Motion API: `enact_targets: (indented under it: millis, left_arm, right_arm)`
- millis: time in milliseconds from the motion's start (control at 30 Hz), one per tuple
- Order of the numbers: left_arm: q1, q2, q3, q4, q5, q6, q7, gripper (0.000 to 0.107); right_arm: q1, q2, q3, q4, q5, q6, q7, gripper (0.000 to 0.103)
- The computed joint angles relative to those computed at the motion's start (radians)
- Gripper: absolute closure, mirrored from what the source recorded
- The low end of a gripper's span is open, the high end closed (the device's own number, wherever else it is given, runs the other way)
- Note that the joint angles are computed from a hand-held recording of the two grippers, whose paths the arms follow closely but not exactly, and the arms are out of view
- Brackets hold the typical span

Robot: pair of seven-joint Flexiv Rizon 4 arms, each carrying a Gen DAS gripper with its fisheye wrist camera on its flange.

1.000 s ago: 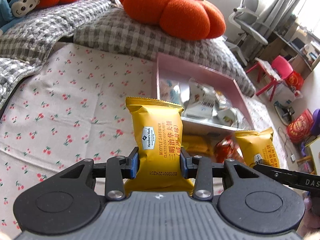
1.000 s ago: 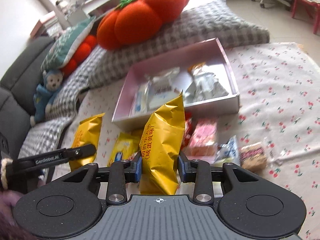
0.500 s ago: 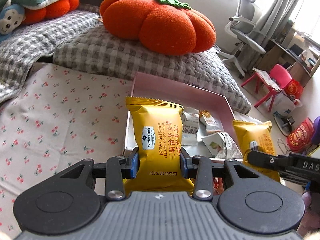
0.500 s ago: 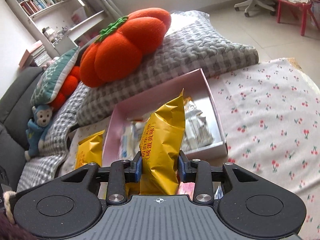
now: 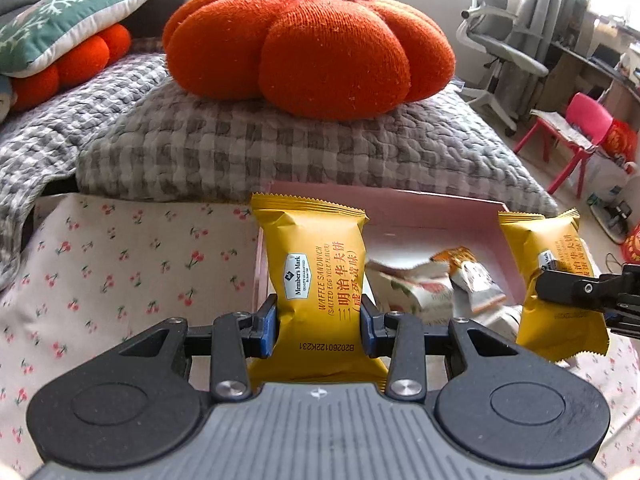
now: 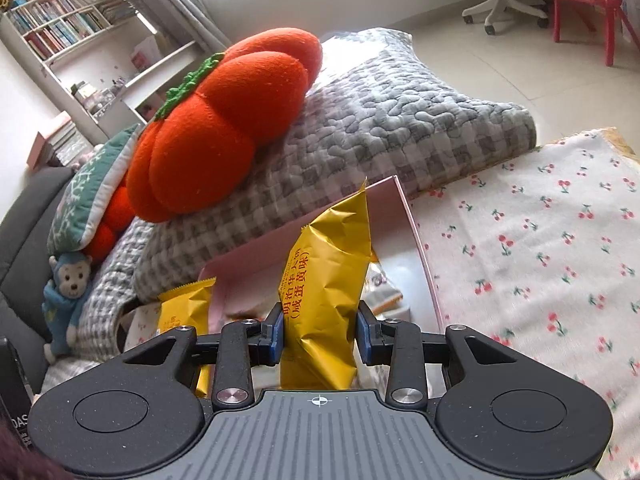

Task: Organize snacks
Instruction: 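Lower both packs into the box and open both grippers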

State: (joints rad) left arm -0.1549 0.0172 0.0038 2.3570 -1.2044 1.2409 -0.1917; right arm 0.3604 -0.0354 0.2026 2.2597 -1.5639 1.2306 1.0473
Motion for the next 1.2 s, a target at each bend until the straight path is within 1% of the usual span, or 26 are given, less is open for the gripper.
enact_targets:
  millis: [67, 233, 367, 467, 500, 533, 567, 600, 633, 700, 733, 800, 933, 1067, 1200]
  left_arm:
    - [-0.004, -0.020, -0.009, -0.012, -0.007, 0.014, 0.006, 0.071]
    - [-0.027, -0.051, -0.036, -0.026, -0.078, 0.058, 0.081, 0.071]
    - [-0.027, -0.063, -0.039, -0.039, -0.121, 0.029, 0.091, 0.070]
    - [-0.026, -0.070, -0.041, -0.045, -0.164, 0.013, 0.127, 0.068]
    - [-0.029, -0.070, -0.043, -0.046, -0.188, 0.018, 0.148, 0.066]
    - [-0.032, -0.067, -0.043, -0.044, -0.208, 0.021, 0.164, 0.056]
    - [-0.034, -0.063, -0.042, -0.042, -0.223, 0.021, 0.173, 0.050]
    - [-0.035, -0.059, -0.041, -0.041, -0.239, 0.018, 0.181, 0.040]
    - [-0.036, -0.055, -0.038, -0.040, -0.253, 0.015, 0.186, 0.036]
    - [-0.030, -0.046, -0.029, -0.037, -0.244, -0.006, 0.166, 0.034]
    - [-0.025, -0.041, -0.023, -0.033, -0.227, -0.018, 0.146, 0.030]
    - [-0.022, -0.029, -0.019, -0.024, -0.218, -0.021, 0.138, 0.028]
    - [-0.021, 0.003, -0.010, -0.001, -0.192, -0.025, 0.138, 0.025]
    - [-0.022, 0.037, -0.001, 0.021, -0.162, -0.034, 0.131, 0.022]
    - [-0.028, 0.074, 0.008, 0.044, -0.141, -0.035, 0.119, 0.021]
  right_arm:
    - [-0.003, -0.020, -0.007, -0.011, 0.002, -0.001, -0.015, 0.069]
    - [-0.010, -0.053, -0.023, -0.029, -0.008, 0.003, -0.020, 0.069]
    - [-0.014, -0.074, -0.029, -0.042, -0.026, 0.011, -0.011, 0.067]
    - [-0.018, -0.078, -0.033, -0.044, -0.065, 0.012, 0.049, 0.065]
    - [-0.022, -0.077, -0.034, -0.044, -0.084, 0.015, 0.071, 0.064]
    - [-0.025, -0.075, -0.033, -0.042, -0.093, 0.013, 0.084, 0.062]
    - [-0.027, -0.072, -0.031, -0.039, -0.090, 0.011, 0.087, 0.055]
    - [-0.029, -0.068, -0.029, -0.036, -0.089, 0.009, 0.094, 0.052]
    - [-0.032, -0.063, -0.028, -0.033, -0.097, 0.009, 0.108, 0.046]
    - [-0.034, -0.056, -0.026, -0.030, -0.104, 0.009, 0.122, 0.041]
    - [-0.034, -0.053, -0.024, -0.028, -0.108, 0.008, 0.127, 0.038]
    - [-0.030, -0.046, -0.017, -0.025, -0.091, -0.001, 0.114, 0.036]
    - [-0.006, -0.028, 0.001, -0.012, -0.020, -0.036, 0.046, 0.032]
    - [0.017, 0.000, 0.016, 0.000, 0.038, -0.070, -0.004, 0.024]
    - [0.037, 0.032, 0.033, 0.012, 0.095, -0.096, -0.046, 0.021]
